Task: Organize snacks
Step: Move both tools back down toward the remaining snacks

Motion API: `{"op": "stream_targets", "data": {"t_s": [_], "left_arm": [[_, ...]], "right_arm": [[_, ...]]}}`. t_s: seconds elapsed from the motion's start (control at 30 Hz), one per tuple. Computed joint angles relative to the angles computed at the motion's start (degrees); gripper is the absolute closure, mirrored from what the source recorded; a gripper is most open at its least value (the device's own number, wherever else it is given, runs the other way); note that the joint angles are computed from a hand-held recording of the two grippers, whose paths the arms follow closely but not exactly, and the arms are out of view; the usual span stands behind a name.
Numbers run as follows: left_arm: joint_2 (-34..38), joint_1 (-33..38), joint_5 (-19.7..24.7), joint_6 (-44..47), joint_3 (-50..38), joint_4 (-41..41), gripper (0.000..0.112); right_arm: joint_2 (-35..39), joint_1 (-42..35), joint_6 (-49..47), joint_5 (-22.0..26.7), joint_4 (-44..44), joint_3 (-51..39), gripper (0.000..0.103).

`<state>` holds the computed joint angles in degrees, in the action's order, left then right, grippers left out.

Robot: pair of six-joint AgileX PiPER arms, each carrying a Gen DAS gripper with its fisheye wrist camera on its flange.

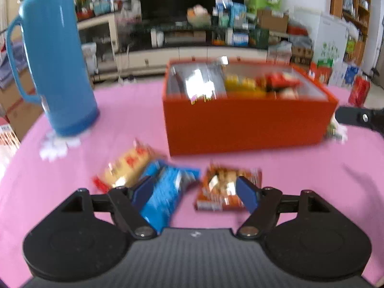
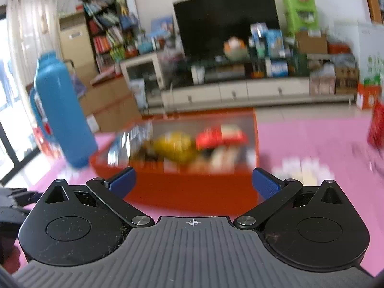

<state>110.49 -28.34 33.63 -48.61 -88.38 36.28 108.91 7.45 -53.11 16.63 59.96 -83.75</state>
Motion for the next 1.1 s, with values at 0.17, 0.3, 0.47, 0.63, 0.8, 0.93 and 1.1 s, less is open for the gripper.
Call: {"op": "stream_targets", "data": {"t_s": [0.17,0.3,0.47,0.63,0.8,0.93,1.1], "left_arm": [[1.4,-1.4,0.7,0.0,-1.8,2.1,0.036],[3.9,-1.1,1.7,2.0,-5.5,-0.3,0.036],[5.4,-0.7,2.0,4.3,-7.2,-3.6,0.036],[9.5,0.0,4.0,10.4,-12.9,-8.9,0.036],[17.9,0.9,4.2,18.0,-23.5,-10.9,0.036],[19.5,2.0,3.1,21.7,-25.0,-15.9,0.037],[14.4,2.4,1.6,31.3,-17.6,-29.3,0.041]], "right_arm": [[0.5,-1.4,5.0,2.4,-5.8,2.7,0.010],[2.2,-2.9,8.3,2.6,-8.1,1.9,0.010],[4.8,-4.4,10.0,5.1,-9.1,-0.8,0.010],[5.9,-5.1,14.3,5.8,-14.8,-3.0,0.010],[7.0,-8.3,20.7,6.7,-17.8,-3.9,0.010],[8.6,-11.3,23.5,9.2,-16.0,-5.5,0.010],[9.9,-13.9,23.1,10.5,-13.2,-6.8,0.010]]}}
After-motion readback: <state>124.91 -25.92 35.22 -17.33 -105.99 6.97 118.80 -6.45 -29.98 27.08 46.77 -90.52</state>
